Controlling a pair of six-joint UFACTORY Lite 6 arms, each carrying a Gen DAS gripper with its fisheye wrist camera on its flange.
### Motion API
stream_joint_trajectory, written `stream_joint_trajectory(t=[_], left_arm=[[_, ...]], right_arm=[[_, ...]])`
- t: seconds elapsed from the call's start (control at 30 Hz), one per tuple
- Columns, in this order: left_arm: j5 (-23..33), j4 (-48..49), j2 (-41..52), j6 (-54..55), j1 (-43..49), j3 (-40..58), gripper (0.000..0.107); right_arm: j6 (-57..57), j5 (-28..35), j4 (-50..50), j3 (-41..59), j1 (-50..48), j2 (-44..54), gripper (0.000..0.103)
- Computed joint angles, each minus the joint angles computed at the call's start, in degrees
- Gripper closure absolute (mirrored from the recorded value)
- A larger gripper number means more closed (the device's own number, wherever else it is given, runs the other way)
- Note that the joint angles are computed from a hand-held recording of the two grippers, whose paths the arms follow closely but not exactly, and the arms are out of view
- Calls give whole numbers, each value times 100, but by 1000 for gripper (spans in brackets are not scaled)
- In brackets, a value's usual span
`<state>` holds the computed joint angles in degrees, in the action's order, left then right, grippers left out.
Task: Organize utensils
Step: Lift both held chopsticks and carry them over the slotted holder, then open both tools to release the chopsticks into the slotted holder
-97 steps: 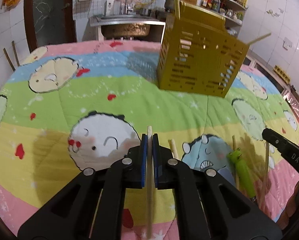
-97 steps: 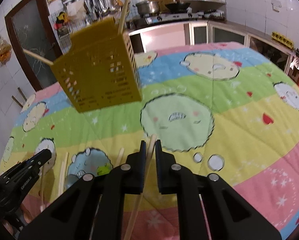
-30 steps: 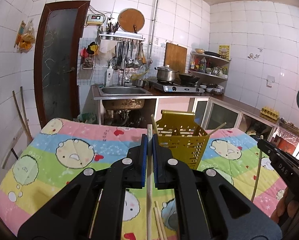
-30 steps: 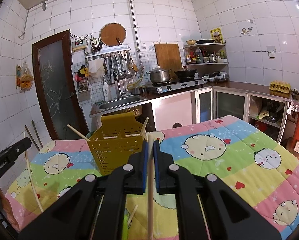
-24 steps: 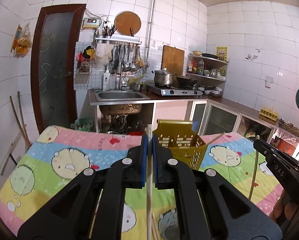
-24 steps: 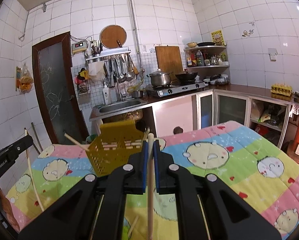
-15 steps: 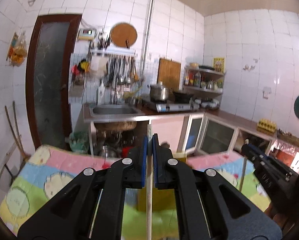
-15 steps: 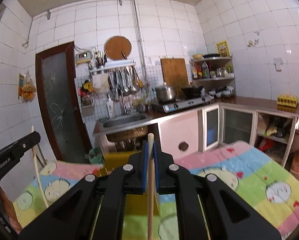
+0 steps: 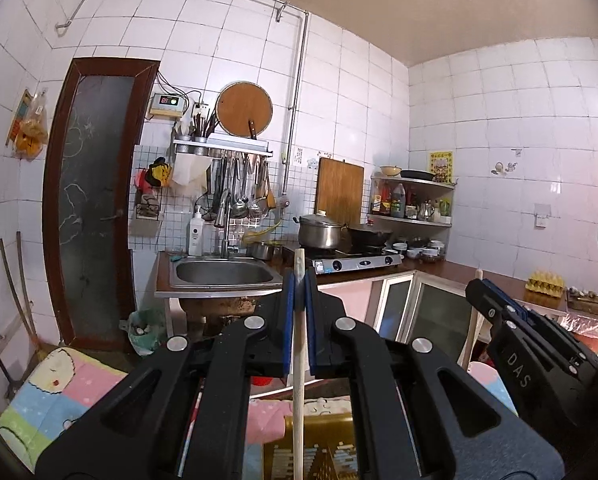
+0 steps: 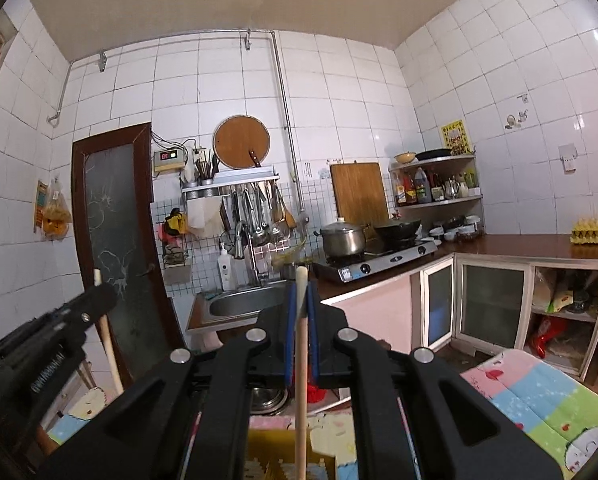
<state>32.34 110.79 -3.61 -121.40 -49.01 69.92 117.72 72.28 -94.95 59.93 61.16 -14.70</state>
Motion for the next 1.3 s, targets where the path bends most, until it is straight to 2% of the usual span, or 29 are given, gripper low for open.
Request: stream_joint_trajectory(t=[0.17,0.3,0.57,0.67,0.77,0.93,1.03,1.07,1.1,1.13,1.17,1.3], left_arm=[[18,746,594,-743,247,328,103],[56,1120,981,-1086,339,552,103],[230,1621,1414,-1527,400,396,103],[294,1528,1487,-1345,370,356,103],[131,1229,1432,-1105,409,338,103],[-237,165,1037,-154,504,92,101],[-372,-475,541,405,563,-279,81],[-346,-597,287,512,552,-495,70],[-303,-724,101,630,532,-642,56],[-221,-954,-197,851,481,-888,49],[-187,-1117,-413,1019,453,-1057,39],[-123,-2013,-1438,1863,343,-1868,28]], right_arm=[[439,-337,-435,-66,-548,247,97],[640,-318,-710,-59,-736,519,97],[1037,-457,-850,-181,-1062,1035,97],[1032,-551,-789,-273,-1125,1045,97],[858,-753,-521,-298,-1128,974,97],[365,-855,46,-383,-994,779,96],[24,-802,551,-467,-796,538,96],[-74,-691,705,-543,-664,416,94],[-117,-608,797,-588,-556,350,82],[-166,-446,920,-678,-362,216,70],[-155,-300,993,-764,-202,118,48],[-172,513,1507,-1158,768,-341,43]])
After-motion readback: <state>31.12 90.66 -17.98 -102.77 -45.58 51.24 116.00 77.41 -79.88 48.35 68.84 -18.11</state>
